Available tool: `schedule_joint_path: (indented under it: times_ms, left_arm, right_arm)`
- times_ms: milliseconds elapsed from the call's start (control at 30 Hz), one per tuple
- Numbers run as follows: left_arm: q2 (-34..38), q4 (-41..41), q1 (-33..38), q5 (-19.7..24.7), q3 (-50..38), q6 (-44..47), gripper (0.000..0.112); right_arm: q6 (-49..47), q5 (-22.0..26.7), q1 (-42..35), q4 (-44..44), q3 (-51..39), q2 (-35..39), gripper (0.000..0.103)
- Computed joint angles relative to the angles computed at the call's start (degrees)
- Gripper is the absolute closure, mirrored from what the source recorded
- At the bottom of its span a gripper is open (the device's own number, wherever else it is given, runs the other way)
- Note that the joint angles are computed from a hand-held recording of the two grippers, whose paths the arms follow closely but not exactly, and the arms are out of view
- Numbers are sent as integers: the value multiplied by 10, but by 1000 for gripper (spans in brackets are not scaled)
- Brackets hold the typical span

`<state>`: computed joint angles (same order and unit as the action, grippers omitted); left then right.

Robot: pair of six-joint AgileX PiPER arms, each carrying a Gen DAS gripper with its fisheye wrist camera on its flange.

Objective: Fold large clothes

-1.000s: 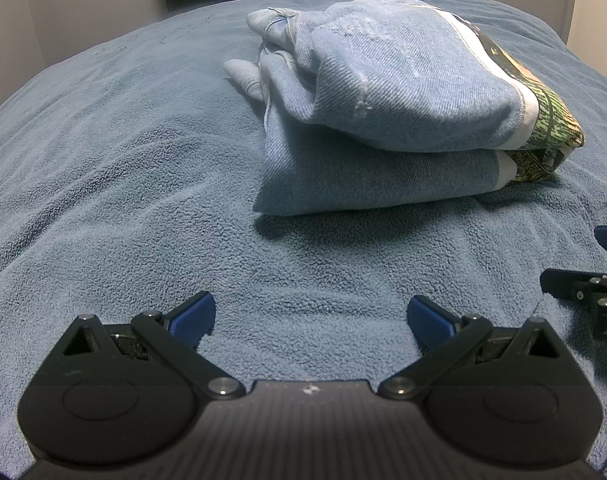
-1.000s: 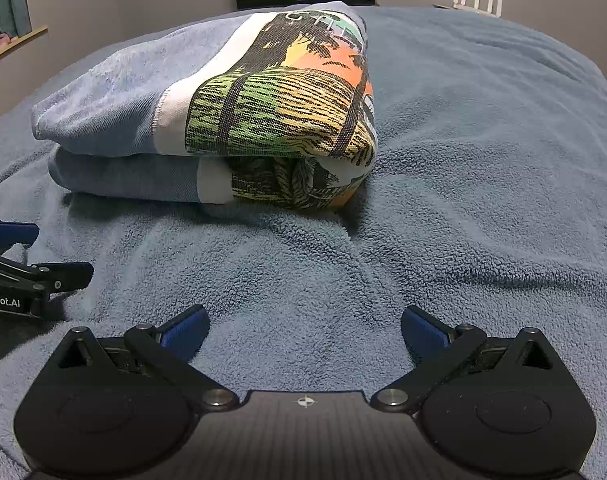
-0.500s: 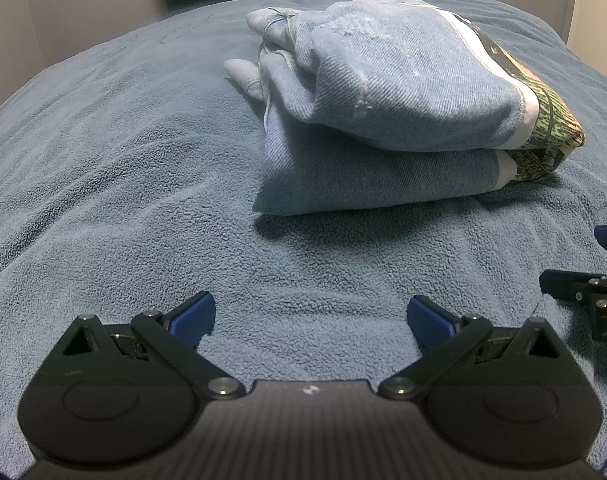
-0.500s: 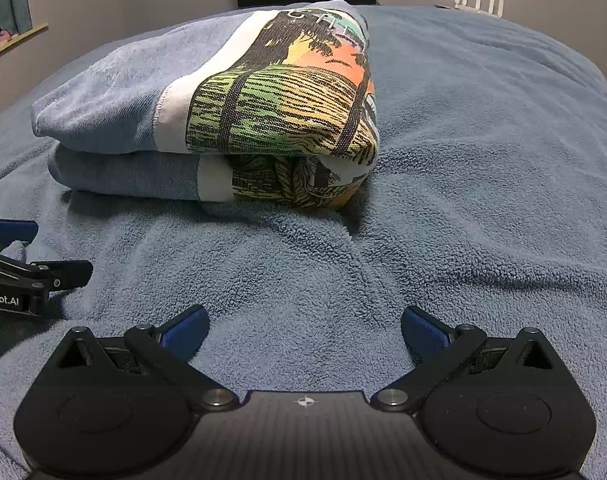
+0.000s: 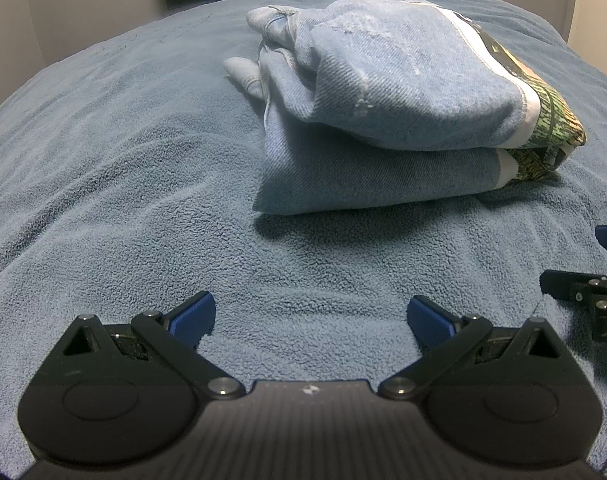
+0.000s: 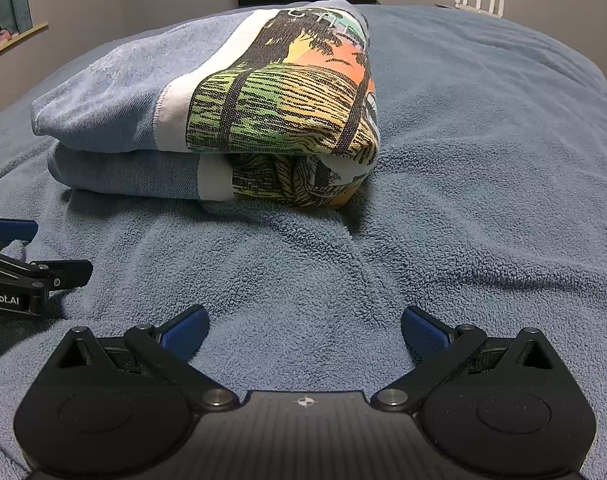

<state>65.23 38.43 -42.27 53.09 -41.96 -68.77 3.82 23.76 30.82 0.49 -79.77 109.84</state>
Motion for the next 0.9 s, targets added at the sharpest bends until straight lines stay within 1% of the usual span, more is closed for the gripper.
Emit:
schedule_joint_path:
  times_ms: [200,667,900]
  left_arm:
    - [-3,-2,6,-7,3,2,9]
    - [-3,-3,7,-7,3,3,9]
    - [-3,7,-2,-5,8,-11,9]
  right_arm:
    - [0,0,0,0,2,-2,0]
    - [1,1,0,-1,4,-4,0]
    - [1,1,0,-2,5,-6,0]
